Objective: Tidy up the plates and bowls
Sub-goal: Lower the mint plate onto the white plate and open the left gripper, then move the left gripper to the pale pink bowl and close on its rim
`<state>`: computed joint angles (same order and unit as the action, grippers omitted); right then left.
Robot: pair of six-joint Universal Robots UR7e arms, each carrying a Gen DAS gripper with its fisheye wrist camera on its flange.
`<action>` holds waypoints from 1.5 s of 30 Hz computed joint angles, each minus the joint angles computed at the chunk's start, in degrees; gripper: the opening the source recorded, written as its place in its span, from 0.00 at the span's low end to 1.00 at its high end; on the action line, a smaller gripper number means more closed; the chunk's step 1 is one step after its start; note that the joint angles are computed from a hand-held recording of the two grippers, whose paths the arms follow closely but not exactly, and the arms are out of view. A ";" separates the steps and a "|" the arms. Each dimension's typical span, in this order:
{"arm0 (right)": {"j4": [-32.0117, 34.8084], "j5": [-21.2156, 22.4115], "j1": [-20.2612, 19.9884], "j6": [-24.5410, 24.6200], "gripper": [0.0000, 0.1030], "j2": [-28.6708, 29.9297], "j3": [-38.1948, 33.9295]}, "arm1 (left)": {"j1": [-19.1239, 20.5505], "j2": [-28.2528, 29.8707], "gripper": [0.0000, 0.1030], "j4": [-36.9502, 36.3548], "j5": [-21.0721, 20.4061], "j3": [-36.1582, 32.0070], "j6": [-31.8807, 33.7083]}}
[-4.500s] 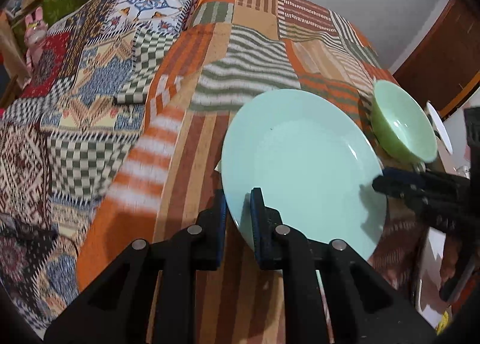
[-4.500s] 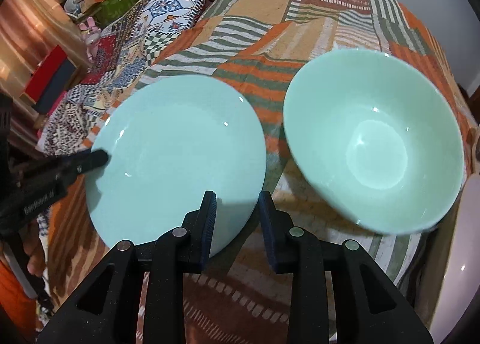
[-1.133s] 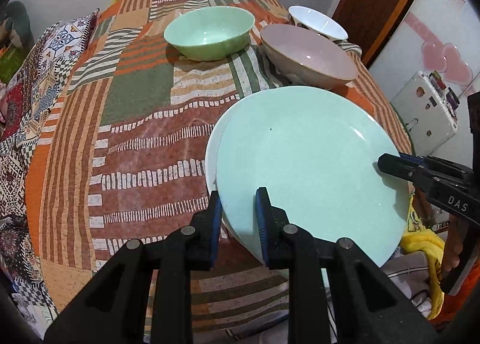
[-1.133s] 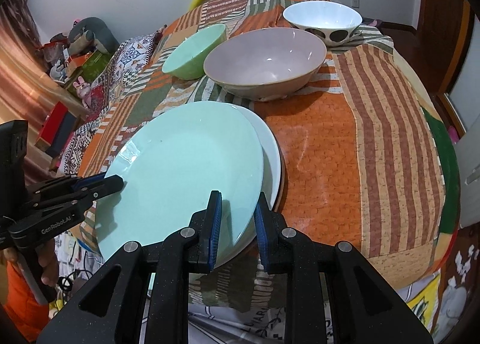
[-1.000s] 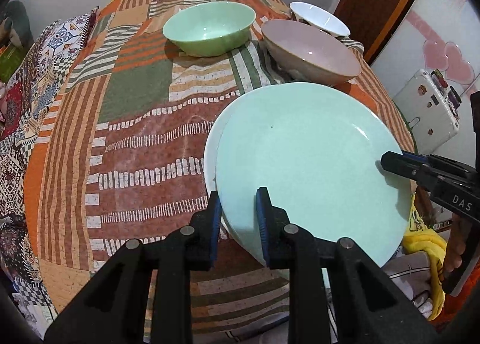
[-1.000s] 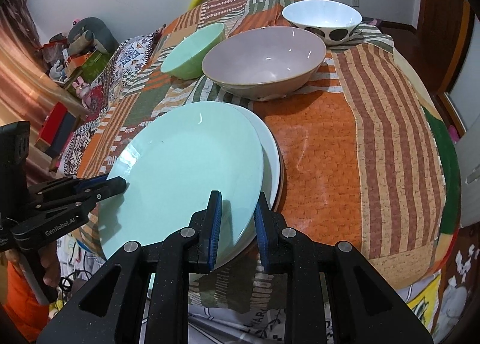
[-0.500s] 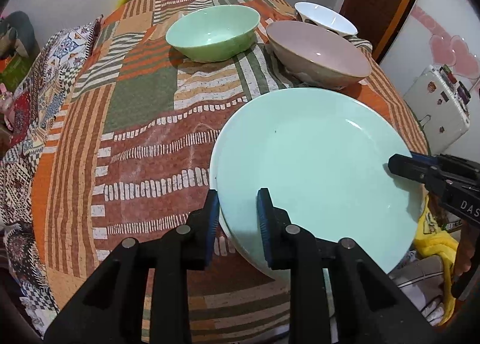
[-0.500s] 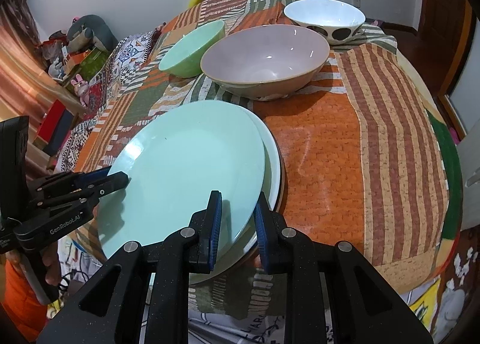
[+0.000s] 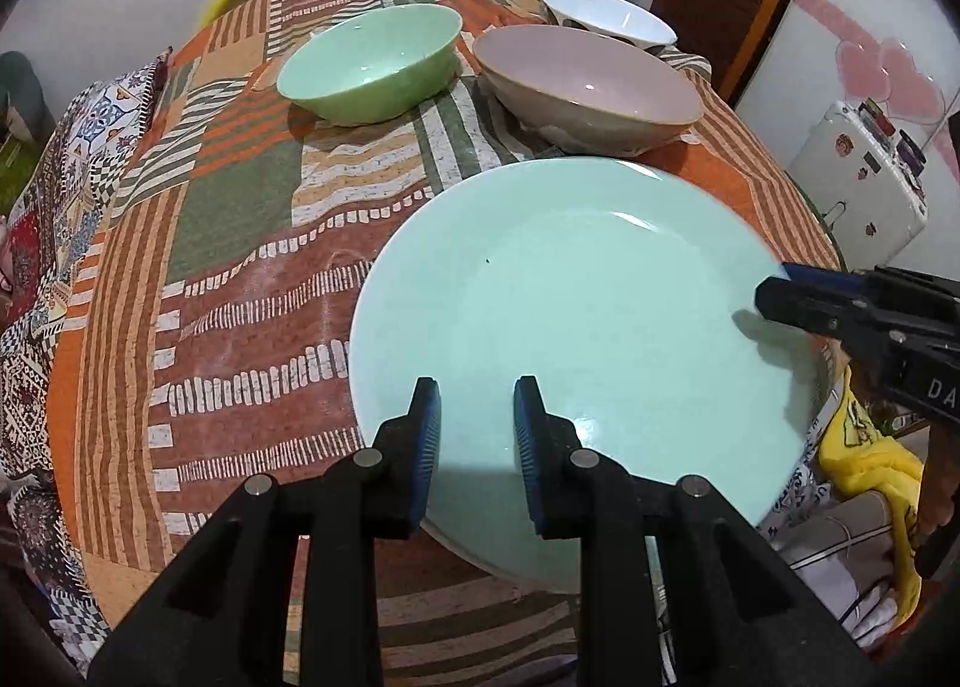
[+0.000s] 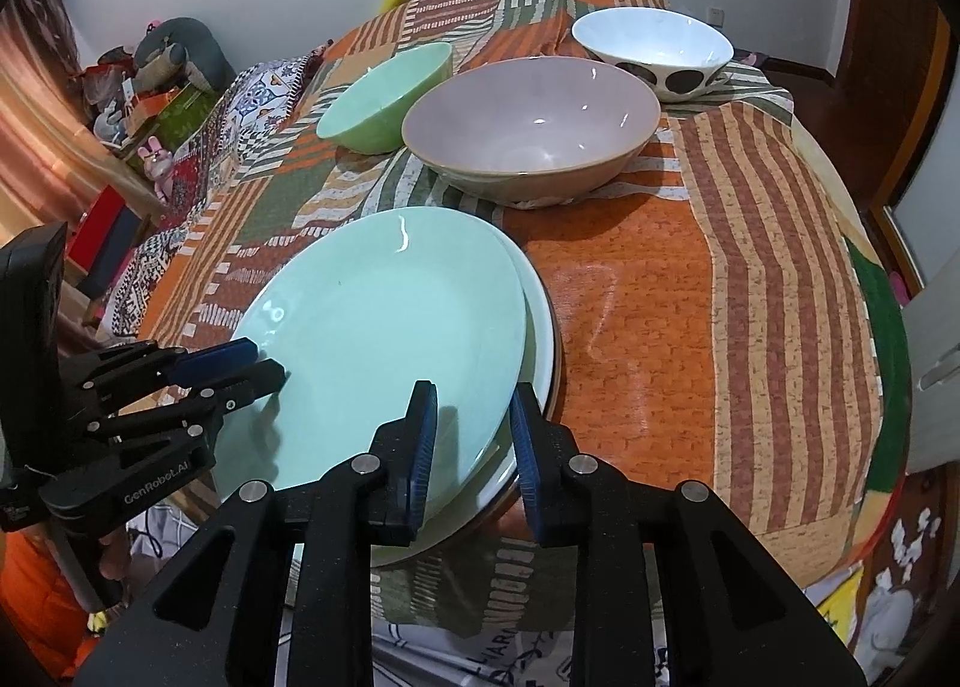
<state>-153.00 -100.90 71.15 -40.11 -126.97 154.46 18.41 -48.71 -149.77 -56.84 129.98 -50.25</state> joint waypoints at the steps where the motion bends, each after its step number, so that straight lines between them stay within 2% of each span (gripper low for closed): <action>1: -1.72 -0.61 0.37 -0.08 0.27 0.00 0.34 | -0.07 -0.24 0.23 0.42 0.19 -0.04 -0.18; 4: -1.72 1.37 -0.41 -1.22 0.41 -2.63 0.42 | -0.08 -0.79 0.23 0.69 0.34 -0.12 -0.24; 13: -0.47 3.71 -1.17 -1.51 0.42 -4.70 -1.02 | -1.07 -3.39 0.26 1.14 2.54 -0.96 0.28; 18: -1.10 5.34 -1.44 -1.07 0.43 -4.83 -2.13 | -1.26 -4.63 0.47 0.38 4.84 -2.50 2.02; 23: -2.52 6.99 -1.56 -0.58 0.46 -4.08 -3.52 | 0.01 -3.73 0.48 -0.79 6.55 -5.57 4.76; 31: -7.54 8.20 -1.65 1.01 0.54 1.26 -6.44 | 3.79 0.27 0.53 -3.55 7.27 -10.91 9.91; 36: -9.83 8.59 -1.88 2.10 0.54 5.44 -8.46 | 7.06 3.48 0.53 -4.35 6.24 -14.60 13.84; 45: -14.10 6.85 -1.97 3.42 0.54 14.88 -11.48 | 12.51 8.73 0.53 -6.80 4.15 -19.58 18.11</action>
<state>-167.10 -94.05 69.18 -36.69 -112.09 142.98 30.92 -39.98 -156.57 -52.69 110.40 -32.14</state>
